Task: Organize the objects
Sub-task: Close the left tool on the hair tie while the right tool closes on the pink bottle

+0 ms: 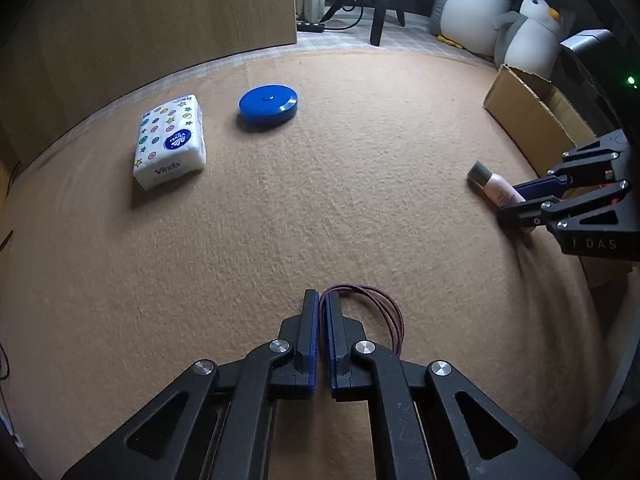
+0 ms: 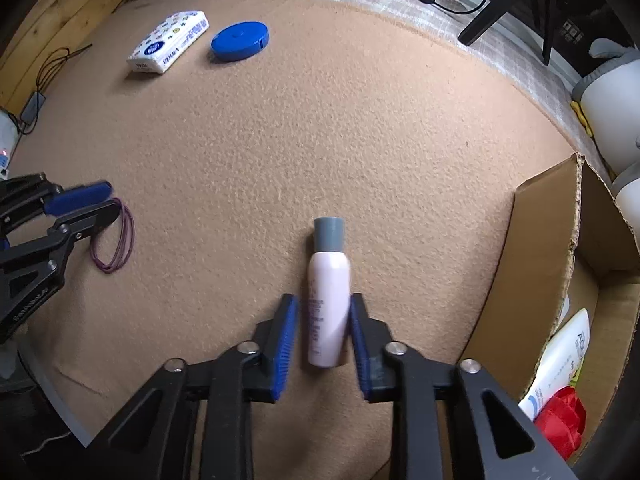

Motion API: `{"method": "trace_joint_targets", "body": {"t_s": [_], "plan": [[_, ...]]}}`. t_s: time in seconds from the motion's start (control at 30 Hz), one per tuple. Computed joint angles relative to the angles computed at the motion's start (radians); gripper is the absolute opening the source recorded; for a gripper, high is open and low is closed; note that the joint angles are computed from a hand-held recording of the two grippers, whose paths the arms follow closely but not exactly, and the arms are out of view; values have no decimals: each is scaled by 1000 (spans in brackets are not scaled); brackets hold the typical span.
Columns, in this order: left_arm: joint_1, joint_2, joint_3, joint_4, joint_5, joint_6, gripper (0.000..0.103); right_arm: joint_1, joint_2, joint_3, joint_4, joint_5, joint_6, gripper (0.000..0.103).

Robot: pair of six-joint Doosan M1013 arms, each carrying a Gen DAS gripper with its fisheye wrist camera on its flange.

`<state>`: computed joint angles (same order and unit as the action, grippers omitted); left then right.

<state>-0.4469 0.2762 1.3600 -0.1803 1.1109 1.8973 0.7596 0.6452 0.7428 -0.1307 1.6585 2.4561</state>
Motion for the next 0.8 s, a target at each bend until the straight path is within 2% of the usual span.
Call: {"method": "trace_joint_targets", "body": {"t_s": [0.17, 0.43, 0.53, 0.63, 0.8], "plan": [[53, 16, -13, -150, 50, -41, 3, 9, -17, 28, -31, -38, 20, 18], [82, -14, 19, -192, 31, -47, 3, 22, -65, 95, -57, -132, 81, 17], [88, -22, 24, -197, 25, -50, 3, 31, -64, 87, -75, -138, 90, 17], [95, -33, 23, -209, 15, -42, 3, 53, -22, 23, -97, -120, 106, 17], [101, -60, 17, -230, 5, -17, 3, 67, -26, 16, -132, -138, 126, 17]]}}
